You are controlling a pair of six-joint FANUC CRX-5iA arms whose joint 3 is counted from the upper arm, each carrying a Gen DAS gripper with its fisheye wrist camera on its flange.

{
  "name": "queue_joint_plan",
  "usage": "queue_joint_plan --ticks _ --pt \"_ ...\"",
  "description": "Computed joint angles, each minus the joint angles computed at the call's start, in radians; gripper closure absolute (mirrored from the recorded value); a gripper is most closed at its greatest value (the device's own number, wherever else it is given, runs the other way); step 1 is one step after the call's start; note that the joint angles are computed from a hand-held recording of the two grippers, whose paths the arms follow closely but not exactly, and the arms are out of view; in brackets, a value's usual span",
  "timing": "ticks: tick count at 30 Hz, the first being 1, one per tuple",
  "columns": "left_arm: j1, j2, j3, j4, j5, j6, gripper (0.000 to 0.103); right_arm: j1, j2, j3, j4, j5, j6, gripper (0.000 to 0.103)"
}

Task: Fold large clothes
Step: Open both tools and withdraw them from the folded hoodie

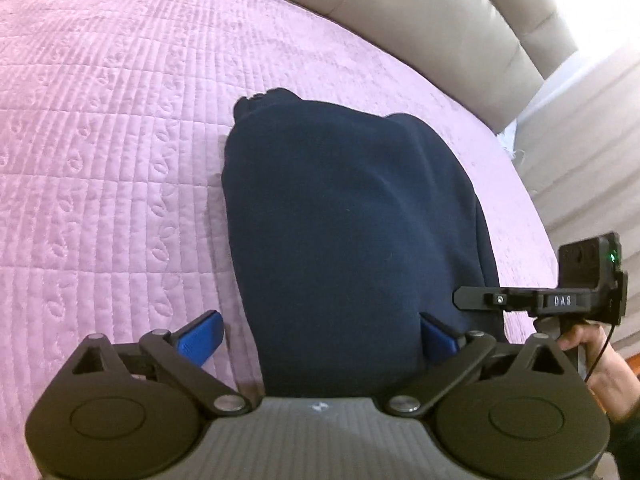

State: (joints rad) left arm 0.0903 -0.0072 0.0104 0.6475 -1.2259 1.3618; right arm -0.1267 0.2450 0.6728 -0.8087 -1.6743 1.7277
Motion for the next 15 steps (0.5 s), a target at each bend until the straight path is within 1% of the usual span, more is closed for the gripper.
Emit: queue_joint_plan --ticks 3,5,6,8,10,11,12,13,14,15 --pt "-0.015 -0.012 0.028 -0.054 -0.008 0.035 0.0 0.033 -0.038 -0.023 0.1 0.045 -0.015 0.02" --pt "-0.013 -0.021 0.059 -0.101 -0.044 0.071 0.0 0.055 -0.068 -0.033 0.172 0.061 -0.036 0.02" --pt "-0.011 -0.029 0.08 -0.131 -0.071 0.088 0.0 0.068 -0.087 -0.041 0.202 0.068 -0.058 0.022" --pt "-0.036 -0.04 0.142 -0.242 -0.114 0.132 0.0 0.137 -0.129 -0.061 0.344 0.096 -0.082 0.022" --pt "-0.091 -0.033 0.248 -0.391 -0.175 0.17 0.0 0.22 -0.176 -0.101 0.515 0.131 -0.051 0.022" --pt "-0.12 -0.027 0.299 -0.459 -0.212 0.191 0.0 0.25 -0.194 -0.119 0.57 0.142 -0.045 0.022" --pt "-0.142 -0.02 0.34 -0.507 -0.249 0.213 0.001 0.252 -0.21 -0.125 0.586 0.138 -0.032 0.022" --pt "-0.165 -0.014 0.38 -0.554 -0.288 0.231 0.002 0.24 -0.22 -0.115 0.571 0.121 -0.032 0.021" --pt "-0.18 -0.014 0.404 -0.584 -0.316 0.235 0.002 0.223 -0.224 -0.093 0.535 0.095 -0.049 0.021" --pt "-0.194 -0.011 0.427 -0.602 -0.341 0.247 0.002 0.204 -0.219 -0.056 0.492 0.047 -0.074 0.021"
